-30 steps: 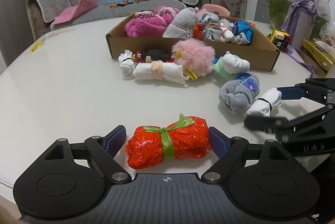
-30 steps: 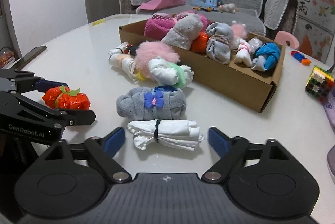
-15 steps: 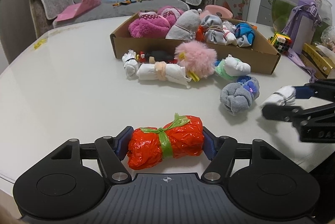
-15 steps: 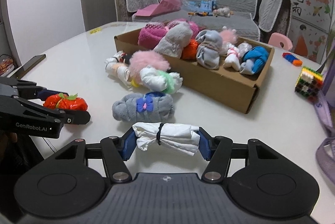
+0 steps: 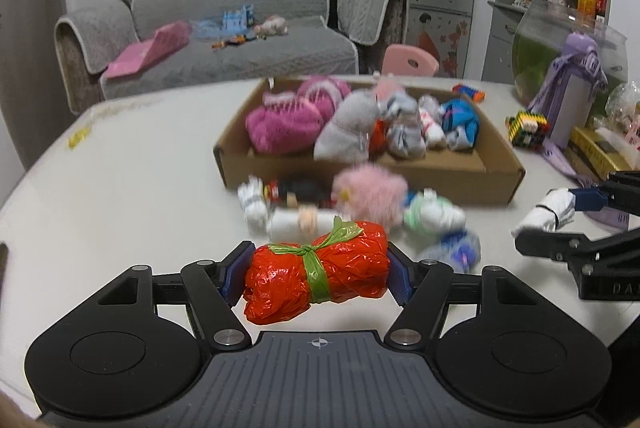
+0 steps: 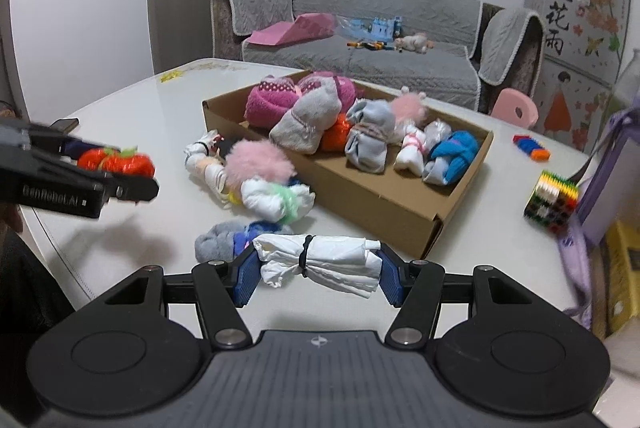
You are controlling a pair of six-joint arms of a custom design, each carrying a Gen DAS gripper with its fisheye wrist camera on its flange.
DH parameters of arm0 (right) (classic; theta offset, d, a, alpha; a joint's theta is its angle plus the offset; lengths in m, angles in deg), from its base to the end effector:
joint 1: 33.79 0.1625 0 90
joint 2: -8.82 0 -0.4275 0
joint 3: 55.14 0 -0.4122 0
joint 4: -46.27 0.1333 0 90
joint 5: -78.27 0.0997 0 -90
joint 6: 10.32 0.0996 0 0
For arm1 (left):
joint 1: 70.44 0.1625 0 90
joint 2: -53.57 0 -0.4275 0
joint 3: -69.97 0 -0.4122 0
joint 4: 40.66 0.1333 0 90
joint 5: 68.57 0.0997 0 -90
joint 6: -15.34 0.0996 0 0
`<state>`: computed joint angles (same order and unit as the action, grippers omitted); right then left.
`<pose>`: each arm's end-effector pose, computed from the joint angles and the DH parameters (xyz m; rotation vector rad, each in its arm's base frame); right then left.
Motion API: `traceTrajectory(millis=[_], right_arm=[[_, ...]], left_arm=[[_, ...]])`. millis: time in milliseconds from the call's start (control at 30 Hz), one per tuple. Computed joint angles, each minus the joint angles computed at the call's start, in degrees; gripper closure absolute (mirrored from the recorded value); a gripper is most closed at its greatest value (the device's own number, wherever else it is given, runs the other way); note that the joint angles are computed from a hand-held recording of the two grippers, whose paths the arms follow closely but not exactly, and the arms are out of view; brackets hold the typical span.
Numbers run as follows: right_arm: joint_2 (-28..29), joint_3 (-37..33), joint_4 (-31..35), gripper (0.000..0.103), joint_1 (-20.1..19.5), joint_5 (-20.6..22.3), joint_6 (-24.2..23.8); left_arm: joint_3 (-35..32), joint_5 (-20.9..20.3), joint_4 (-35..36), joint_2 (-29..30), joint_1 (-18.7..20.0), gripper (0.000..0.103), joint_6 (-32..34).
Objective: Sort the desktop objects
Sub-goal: 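Carry the red bundle and white sock bundle into the box, open both tools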
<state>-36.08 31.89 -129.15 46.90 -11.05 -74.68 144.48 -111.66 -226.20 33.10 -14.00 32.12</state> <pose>0.0115 -0.7613 0.1836 1.1954 -2.2809 0.8271 -0.2497 -0.7491 -0.0065 0.6233 2.1974 -0.9875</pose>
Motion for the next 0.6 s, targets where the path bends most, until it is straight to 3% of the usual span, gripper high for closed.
traceTrajectory(millis=[600], right_arm=[[0.0, -4.2, 2.3, 0.047, 1.3, 1.0, 0.6]], left_arm=[[-10.2, -1.5, 7.8, 2.1, -0.2, 0.031, 2.7]])
